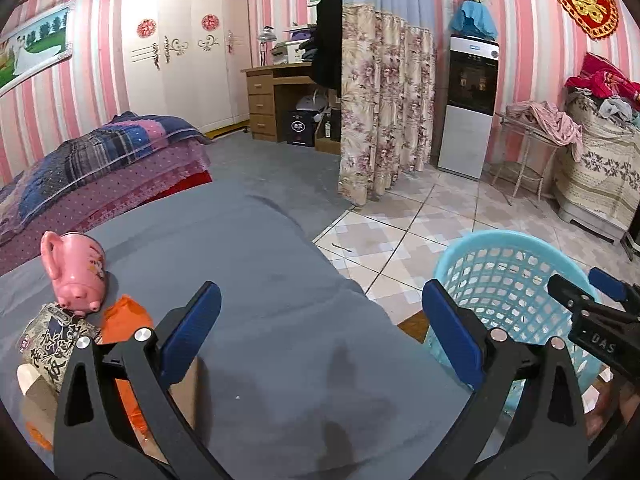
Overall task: Collect trash
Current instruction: 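Open the right tool to drop the blue bag into the basket, then move both open tools back toward the remaining items on the table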
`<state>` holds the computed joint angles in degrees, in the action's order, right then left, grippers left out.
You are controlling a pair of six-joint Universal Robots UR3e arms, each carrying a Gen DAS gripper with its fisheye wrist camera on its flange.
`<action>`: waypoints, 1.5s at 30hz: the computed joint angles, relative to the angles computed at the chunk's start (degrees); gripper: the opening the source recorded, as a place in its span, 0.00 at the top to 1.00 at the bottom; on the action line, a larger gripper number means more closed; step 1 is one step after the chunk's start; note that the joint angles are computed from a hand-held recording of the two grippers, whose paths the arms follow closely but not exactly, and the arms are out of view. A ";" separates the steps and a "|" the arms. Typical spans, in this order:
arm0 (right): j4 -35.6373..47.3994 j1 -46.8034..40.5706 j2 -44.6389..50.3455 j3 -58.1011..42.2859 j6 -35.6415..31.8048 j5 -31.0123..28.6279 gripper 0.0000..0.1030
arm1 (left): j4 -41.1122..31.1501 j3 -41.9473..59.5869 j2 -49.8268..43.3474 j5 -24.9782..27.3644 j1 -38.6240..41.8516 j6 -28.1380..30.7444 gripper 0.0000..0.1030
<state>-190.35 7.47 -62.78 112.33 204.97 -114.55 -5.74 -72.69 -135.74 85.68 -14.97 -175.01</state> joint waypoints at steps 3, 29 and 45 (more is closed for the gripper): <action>-0.32 0.52 -0.45 -0.06 -0.77 -0.59 0.10 | 0.88 -1.30 0.68 0.15 0.31 -0.21 0.05; 8.34 12.76 1.56 -12.56 -2.85 -3.67 0.08 | 10.61 -29.23 19.23 -1.80 12.62 1.34 0.05; 13.97 20.16 7.14 -22.59 -5.26 -2.76 0.07 | 14.54 -46.78 32.34 -7.61 31.71 6.35 0.05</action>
<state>-176.38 27.64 -55.64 89.73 199.71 -117.31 8.80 -119.47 -103.40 78.07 16.74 -168.66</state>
